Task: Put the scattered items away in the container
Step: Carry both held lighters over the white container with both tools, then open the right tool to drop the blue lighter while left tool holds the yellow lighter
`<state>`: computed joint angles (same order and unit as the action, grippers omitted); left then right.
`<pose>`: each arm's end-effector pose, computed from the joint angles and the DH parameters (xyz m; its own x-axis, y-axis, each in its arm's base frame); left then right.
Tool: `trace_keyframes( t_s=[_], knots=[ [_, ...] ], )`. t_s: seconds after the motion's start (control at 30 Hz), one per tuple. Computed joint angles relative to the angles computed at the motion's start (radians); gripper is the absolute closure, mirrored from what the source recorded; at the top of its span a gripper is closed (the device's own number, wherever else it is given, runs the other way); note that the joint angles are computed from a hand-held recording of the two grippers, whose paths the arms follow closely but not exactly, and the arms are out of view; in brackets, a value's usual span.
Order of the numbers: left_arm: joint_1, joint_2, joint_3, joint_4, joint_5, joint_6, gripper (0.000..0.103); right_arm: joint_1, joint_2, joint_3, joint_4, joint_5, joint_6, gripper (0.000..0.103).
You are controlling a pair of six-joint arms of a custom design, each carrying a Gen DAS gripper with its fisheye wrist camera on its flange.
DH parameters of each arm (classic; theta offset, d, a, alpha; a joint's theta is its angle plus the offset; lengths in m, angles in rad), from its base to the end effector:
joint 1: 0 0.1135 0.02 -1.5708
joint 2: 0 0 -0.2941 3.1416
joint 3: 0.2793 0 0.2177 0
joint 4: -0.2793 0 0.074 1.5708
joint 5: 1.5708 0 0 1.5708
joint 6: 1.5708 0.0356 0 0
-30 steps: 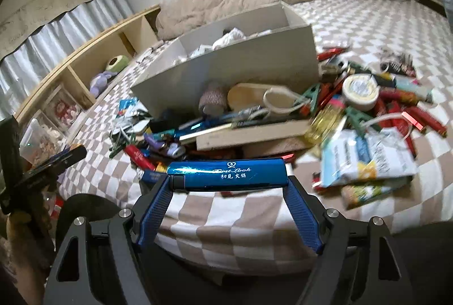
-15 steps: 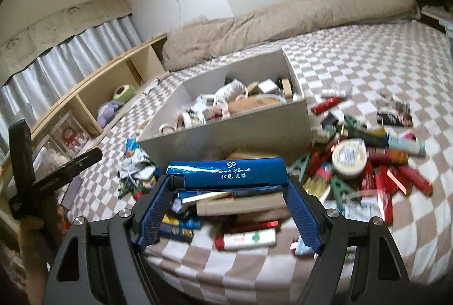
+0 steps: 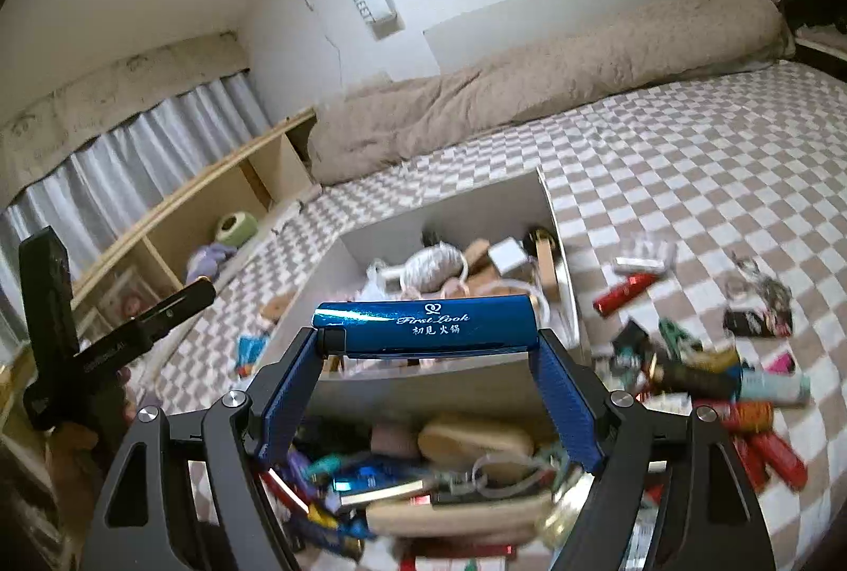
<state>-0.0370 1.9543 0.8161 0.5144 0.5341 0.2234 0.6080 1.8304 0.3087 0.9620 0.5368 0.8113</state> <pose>0.3563 -0.0313 0.1603 -0.4707 0.2082 -0.8574 0.5630 0.8191 -0.1101 0.2192 0.1303 0.1361 -0.3981 0.4822 -0.7804 0.2229 0.8761 0.4276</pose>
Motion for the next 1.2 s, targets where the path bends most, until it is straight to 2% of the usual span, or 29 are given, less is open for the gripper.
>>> trace_keyframes(
  t_s=[0.33, 0.43, 0.63, 0.8, 1.1, 1.2],
  knots=[
    [-0.072, 0.06, 0.223, -0.099, -0.018, -0.094, 0.022, -0.167, -0.064, 0.121, -0.163, -0.147, -0.102, 0.022],
    [-0.098, 0.085, 0.307, -0.158, -0.053, -0.086, 0.022, -0.202, -0.049, 0.155, -0.184, -0.193, -0.112, 0.022],
    [-0.121, 0.134, 0.414, -0.188, -0.08, -0.082, 0.022, -0.276, 0.016, 0.267, -0.26, -0.299, -0.116, 0.022],
    [-0.123, 0.227, 0.509, -0.221, -0.125, -0.07, 0.022, -0.342, 0.085, 0.442, -0.457, -0.369, -0.154, 0.022],
    [-0.098, 0.372, 0.68, -0.327, -0.114, -0.079, 0.022, -0.425, 0.285, 0.776, -0.734, -0.454, -0.164, 0.022],
    [-0.093, 0.406, 0.724, -0.351, -0.103, -0.083, 0.022, -0.437, 0.364, 0.905, -0.847, -0.444, -0.172, 0.022]
  ],
)
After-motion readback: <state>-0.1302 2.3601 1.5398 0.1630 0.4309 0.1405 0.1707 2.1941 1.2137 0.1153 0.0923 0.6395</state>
